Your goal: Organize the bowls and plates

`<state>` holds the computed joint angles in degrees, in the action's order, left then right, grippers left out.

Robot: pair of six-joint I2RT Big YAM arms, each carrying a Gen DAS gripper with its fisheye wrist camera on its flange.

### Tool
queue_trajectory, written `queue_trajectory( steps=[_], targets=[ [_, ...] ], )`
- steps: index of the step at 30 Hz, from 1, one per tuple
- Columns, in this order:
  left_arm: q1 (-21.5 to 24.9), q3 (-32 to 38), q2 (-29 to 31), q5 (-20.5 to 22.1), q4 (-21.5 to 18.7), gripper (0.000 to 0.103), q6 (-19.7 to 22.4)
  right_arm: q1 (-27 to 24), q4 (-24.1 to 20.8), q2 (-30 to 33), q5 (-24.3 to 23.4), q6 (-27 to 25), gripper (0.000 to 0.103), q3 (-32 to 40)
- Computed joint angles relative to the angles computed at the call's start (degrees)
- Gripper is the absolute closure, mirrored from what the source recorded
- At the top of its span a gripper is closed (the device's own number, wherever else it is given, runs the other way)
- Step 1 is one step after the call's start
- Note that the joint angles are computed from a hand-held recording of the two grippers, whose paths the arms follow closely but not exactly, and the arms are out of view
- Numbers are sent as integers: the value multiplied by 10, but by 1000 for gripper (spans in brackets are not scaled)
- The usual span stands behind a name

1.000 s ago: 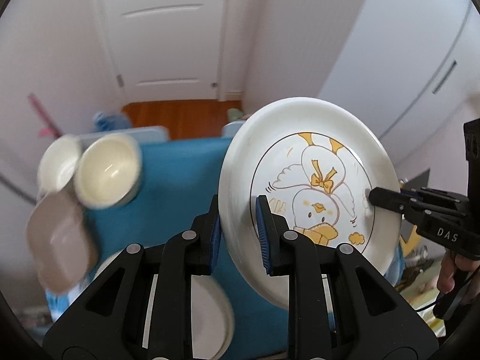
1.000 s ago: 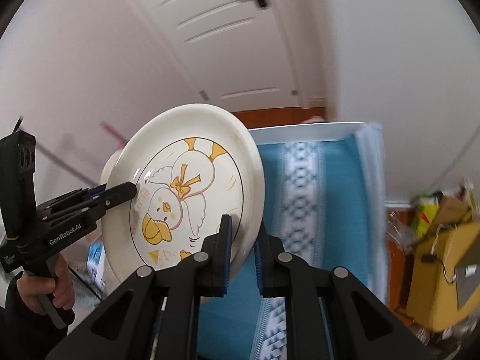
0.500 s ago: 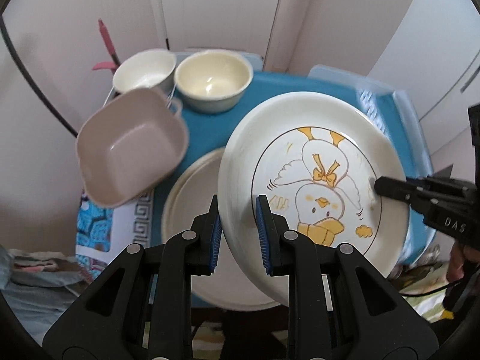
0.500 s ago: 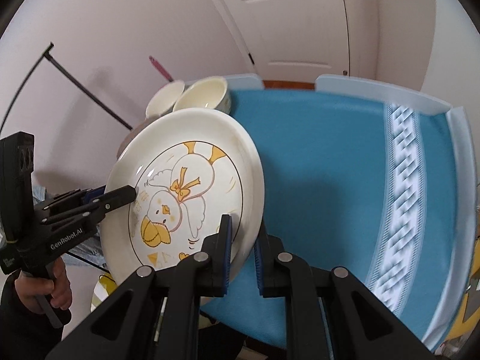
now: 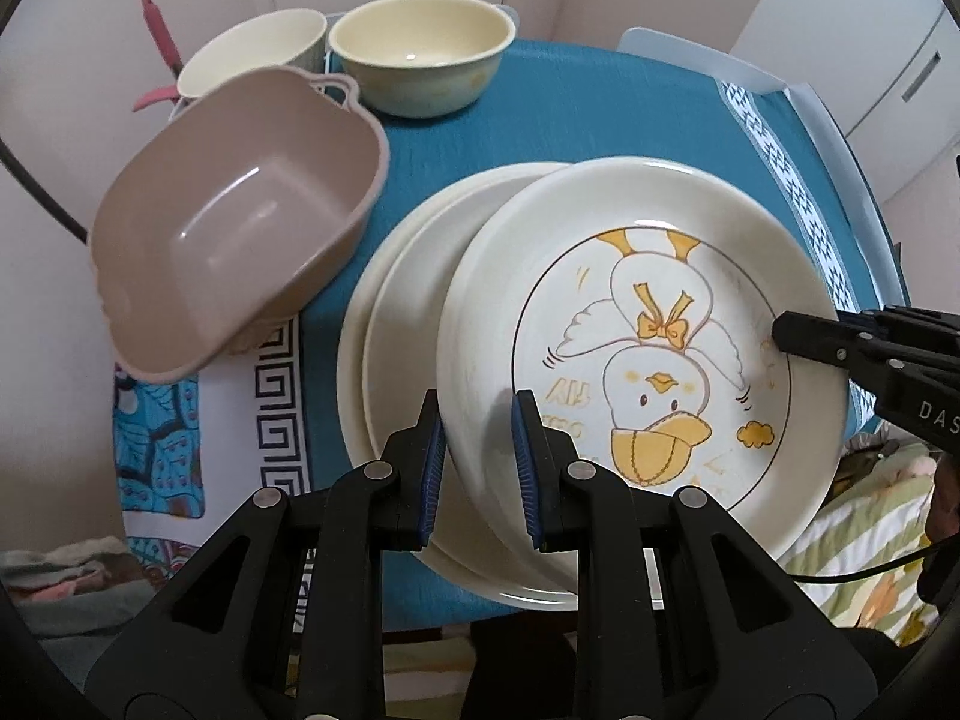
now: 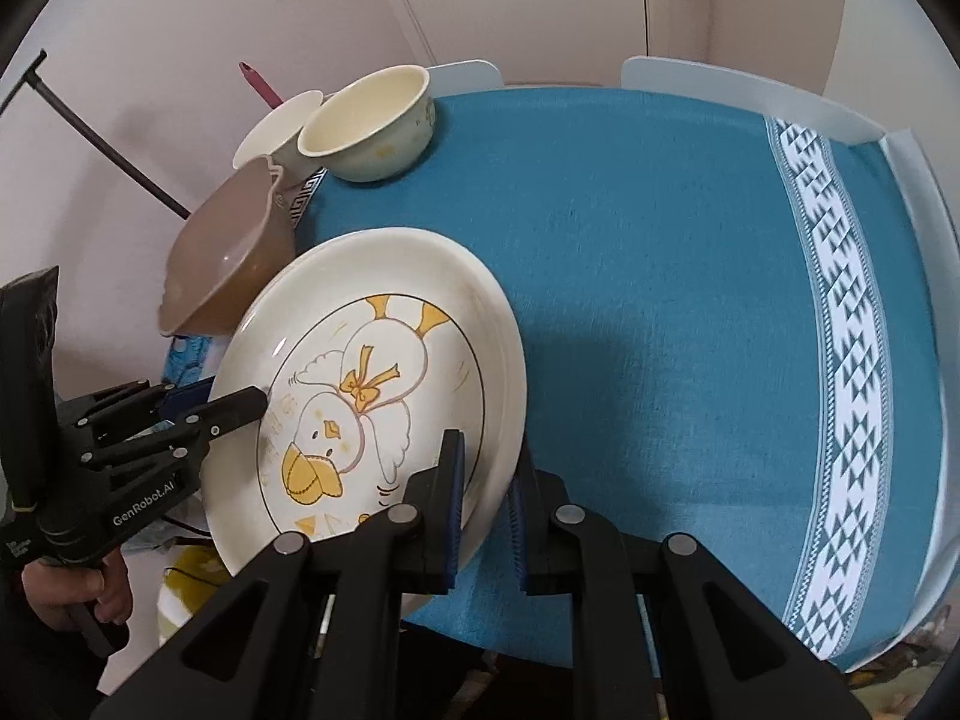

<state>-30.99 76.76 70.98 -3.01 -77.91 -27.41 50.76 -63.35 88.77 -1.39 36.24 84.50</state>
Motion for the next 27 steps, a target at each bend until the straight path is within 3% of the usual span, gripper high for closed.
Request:
queue_trajectory(
  steps=[8, 27],
  targets=[
    [1, -6, 9, -11, 8, 84, -2, 8, -9, 14, 18, -16, 90, 21],
    [-54, 46, 59, -156, -53, 83, -5, 4, -23, 29, -4, -56, 90, 27]
  ],
)
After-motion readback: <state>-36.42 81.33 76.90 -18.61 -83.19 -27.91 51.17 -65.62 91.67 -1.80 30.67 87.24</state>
